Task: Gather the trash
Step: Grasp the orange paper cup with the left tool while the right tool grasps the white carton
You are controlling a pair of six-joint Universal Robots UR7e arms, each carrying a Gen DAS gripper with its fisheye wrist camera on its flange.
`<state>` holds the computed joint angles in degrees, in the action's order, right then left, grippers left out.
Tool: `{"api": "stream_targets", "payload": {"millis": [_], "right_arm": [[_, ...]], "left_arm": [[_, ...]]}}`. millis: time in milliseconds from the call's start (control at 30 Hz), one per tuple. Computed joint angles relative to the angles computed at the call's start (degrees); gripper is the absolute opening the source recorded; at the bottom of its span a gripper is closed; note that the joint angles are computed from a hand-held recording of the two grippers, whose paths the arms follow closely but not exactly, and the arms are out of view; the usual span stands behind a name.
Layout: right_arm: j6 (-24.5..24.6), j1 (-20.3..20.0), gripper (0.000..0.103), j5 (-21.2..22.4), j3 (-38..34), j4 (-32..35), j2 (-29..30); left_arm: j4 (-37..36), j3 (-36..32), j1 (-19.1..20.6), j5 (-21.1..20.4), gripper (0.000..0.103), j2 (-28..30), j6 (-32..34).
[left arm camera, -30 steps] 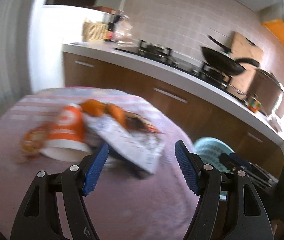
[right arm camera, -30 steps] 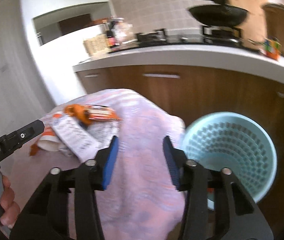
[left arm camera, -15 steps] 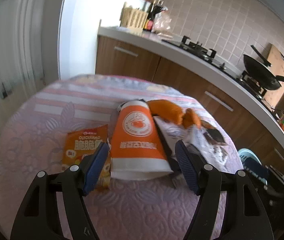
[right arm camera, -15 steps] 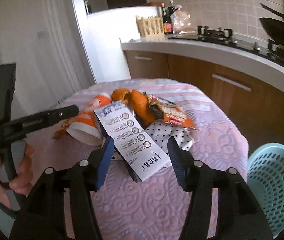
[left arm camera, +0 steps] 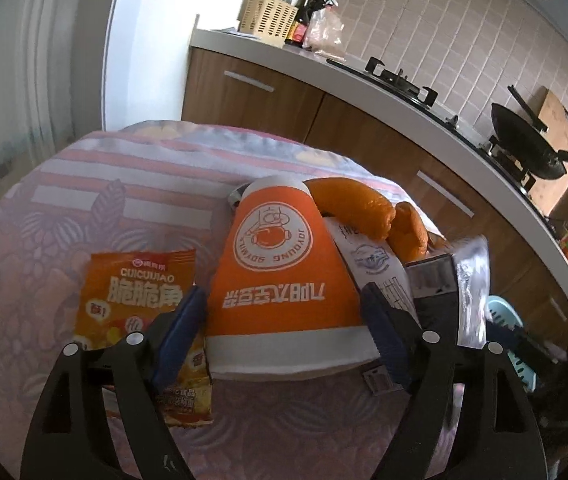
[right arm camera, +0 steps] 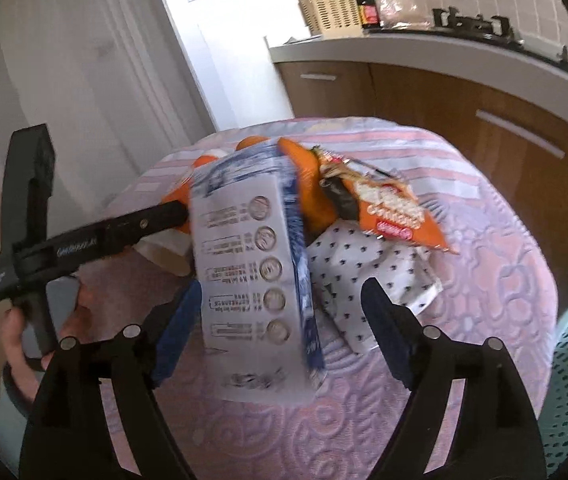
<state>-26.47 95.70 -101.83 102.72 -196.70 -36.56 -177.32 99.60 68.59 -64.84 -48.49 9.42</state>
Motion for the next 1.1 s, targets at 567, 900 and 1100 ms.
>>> {"api": "stream_targets", "payload": {"millis": [567,900,1100], "right_arm": [[3.23,1.77,0.051,-5.39,2.06,-4.89,1.68],[1.52,3.33,0.051,-3.6,7.01,-10.81,-0.53],[1.41,4.13,0.051,-4.59,11.01,-16.38,-2.69]], "left_arm": [[3.05,-0.8,0.42,-0.52,0.076,0.77,-1.29],[-5.03,3.83,-1.23,1.06,0.07,-1.59,1.2],[-8.93,8.28,-3.95,0.58,0.07,-4.9,2.62]]}}
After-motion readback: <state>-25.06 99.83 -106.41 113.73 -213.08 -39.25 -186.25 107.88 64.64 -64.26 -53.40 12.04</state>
